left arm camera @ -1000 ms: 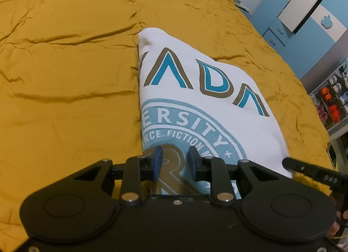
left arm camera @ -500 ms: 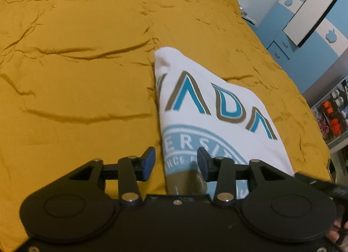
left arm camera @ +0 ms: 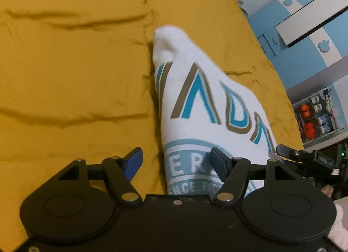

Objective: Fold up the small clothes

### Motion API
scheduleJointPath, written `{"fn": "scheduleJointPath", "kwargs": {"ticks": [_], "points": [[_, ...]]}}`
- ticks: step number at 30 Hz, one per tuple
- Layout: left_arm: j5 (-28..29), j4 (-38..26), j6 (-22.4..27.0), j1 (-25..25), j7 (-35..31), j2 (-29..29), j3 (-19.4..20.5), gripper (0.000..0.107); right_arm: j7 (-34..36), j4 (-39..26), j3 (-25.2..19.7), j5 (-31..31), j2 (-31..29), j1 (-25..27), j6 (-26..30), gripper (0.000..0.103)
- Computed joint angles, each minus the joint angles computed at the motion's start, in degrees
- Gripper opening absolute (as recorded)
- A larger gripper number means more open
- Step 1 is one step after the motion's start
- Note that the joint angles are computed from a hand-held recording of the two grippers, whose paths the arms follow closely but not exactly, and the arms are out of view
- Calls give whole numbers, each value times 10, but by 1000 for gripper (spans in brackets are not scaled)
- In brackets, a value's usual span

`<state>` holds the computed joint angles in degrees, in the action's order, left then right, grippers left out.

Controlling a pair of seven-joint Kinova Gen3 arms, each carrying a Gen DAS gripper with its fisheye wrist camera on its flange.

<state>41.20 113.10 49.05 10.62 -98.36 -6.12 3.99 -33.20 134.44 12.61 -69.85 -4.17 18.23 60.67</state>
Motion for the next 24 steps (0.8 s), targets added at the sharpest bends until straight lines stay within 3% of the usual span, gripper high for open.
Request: {"fn": "scheduleJointPath", "kwargs": {"ticks": [8, 15, 16, 17, 18, 22, 24], "points": [[152, 4, 30, -26, -109, 82, -3, 78, 41, -12, -23, -55, 84, 4, 48, 74], [144, -17, 5, -20, -88, 112, 32, 79, 37, -13, -45, -71, 93, -3, 33, 76], [139, -19, 3, -19, -81, 111, 33, 75, 26, -12, -48, -68, 82, -9, 19, 71], [135, -20, 5, -20, -77, 109, 34, 71, 20, -13, -49, -56, 69, -10, 6, 57], [132, -22, 5, -20, -70, 107, 34, 60, 13, -21, -53, -38, 56, -21, -18, 48], [123, -29, 10, -21, -55, 90, 31, 32, -37, -24, -58, -15, 3, -46, -60, 39], [104, -41, 14, -18, -41, 77, 31, 26, -67, -33, -61, -3, -22, -63, -79, 37]]}}
